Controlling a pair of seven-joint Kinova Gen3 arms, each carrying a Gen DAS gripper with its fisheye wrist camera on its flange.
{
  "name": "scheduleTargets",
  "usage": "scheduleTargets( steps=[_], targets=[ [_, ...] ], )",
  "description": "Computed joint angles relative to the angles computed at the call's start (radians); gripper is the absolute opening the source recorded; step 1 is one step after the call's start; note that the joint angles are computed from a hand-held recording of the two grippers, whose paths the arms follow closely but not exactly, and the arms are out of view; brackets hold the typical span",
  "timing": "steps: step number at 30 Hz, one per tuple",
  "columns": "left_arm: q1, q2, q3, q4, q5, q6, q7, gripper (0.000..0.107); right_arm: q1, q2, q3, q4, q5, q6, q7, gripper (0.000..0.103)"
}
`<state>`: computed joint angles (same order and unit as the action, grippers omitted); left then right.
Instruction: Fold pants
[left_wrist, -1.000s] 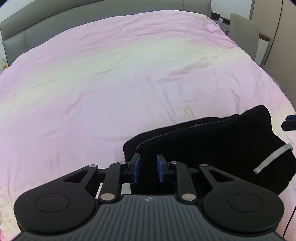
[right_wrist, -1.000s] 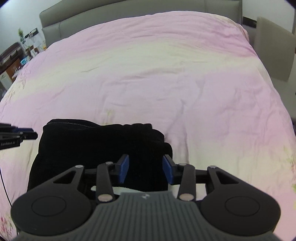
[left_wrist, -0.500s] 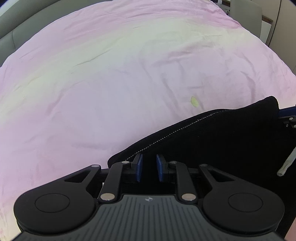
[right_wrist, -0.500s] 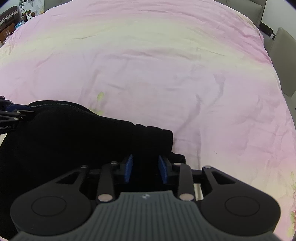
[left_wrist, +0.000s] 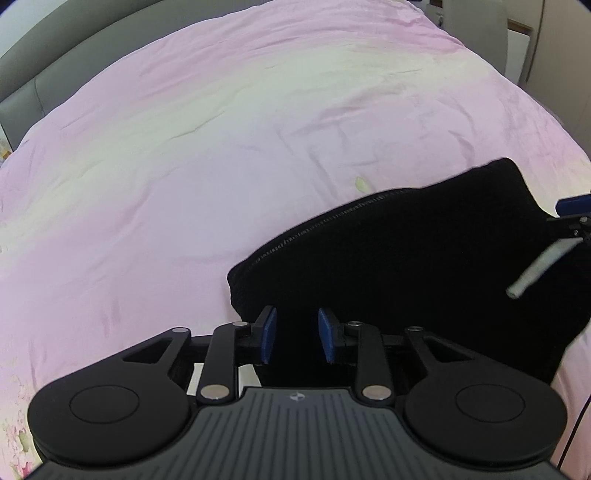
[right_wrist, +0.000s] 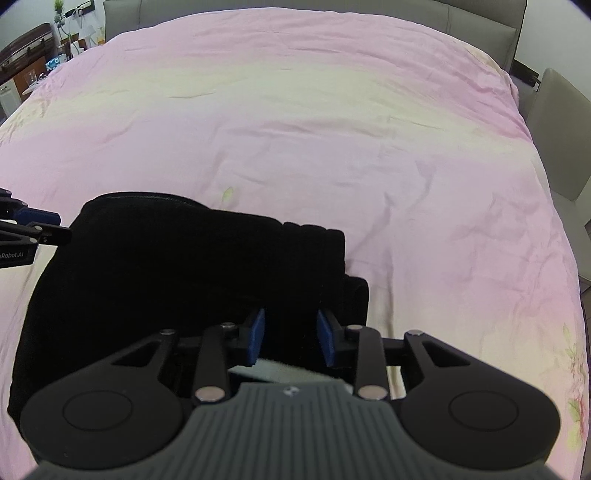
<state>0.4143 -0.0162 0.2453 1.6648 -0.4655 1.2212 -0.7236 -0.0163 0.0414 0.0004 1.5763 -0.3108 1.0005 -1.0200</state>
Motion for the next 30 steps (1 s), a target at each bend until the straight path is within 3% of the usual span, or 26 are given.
scheduleTargets(
  steps=[5, 9, 13, 15, 19, 20, 22, 23, 24, 27, 30],
  targets=[
    [0.195, -0.055, -0.014, 0.0, 0.012, 0.099, 0.051, 0.062, 0.034, -0.11, 0.051, 0.07, -0.052, 0.08, 0.118, 0.03],
    [0.229, -0.073, 0.027, 0.026, 0.076, 0.124, 0.11, 0.07, 0.051, -0.165, 0.102, 0.151, -0.1, 0.111, 0.209, 0.032],
    [0.254, -0.073, 0.061, 0.081, 0.105, 0.101, 0.175, 0.074, 0.055, -0.19, 0.138, 0.258, -0.157, 0.026, 0.293, 0.034],
    [0.309, -0.044, 0.073, 0.097, 0.071, 0.115, 0.245, 0.081, 0.054, -0.193, 0.144, 0.297, -0.179, -0.02, 0.323, 0.036],
    [0.369, 0.043, 0.112, 0.115, -0.002, 0.154, 0.408, 0.082, 0.058, -0.165, 0.137, 0.331, -0.189, -0.072, 0.303, 0.037],
    [0.408, 0.068, 0.102, 0.119, -0.042, 0.178, 0.449, 0.08, 0.059, -0.161, 0.137, 0.335, -0.198, -0.081, 0.306, 0.037],
    [0.473, 0.085, 0.055, 0.143, -0.077, 0.183, 0.53, 0.062, 0.063, -0.158, 0.137, 0.338, -0.207, -0.085, 0.315, 0.037],
    [0.478, 0.066, 0.049, 0.162, -0.07, 0.161, 0.571, 0.045, 0.065, -0.158, 0.138, 0.338, -0.211, -0.084, 0.321, 0.037],
    [0.475, 0.038, 0.039, 0.18, -0.049, 0.135, 0.603, 0.036, 0.067, -0.156, 0.14, 0.337, -0.216, -0.08, 0.329, 0.037],
    [0.46, -0.013, 0.064, 0.199, -0.033, 0.144, 0.601, 0.022, 0.082, -0.143, 0.15, 0.328, -0.238, -0.055, 0.343, 0.037],
    [0.457, -0.031, 0.061, 0.197, -0.002, 0.168, 0.499, 0.017, 0.102, -0.127, 0.153, 0.301, -0.24, 0.012, 0.316, 0.037]
  ],
)
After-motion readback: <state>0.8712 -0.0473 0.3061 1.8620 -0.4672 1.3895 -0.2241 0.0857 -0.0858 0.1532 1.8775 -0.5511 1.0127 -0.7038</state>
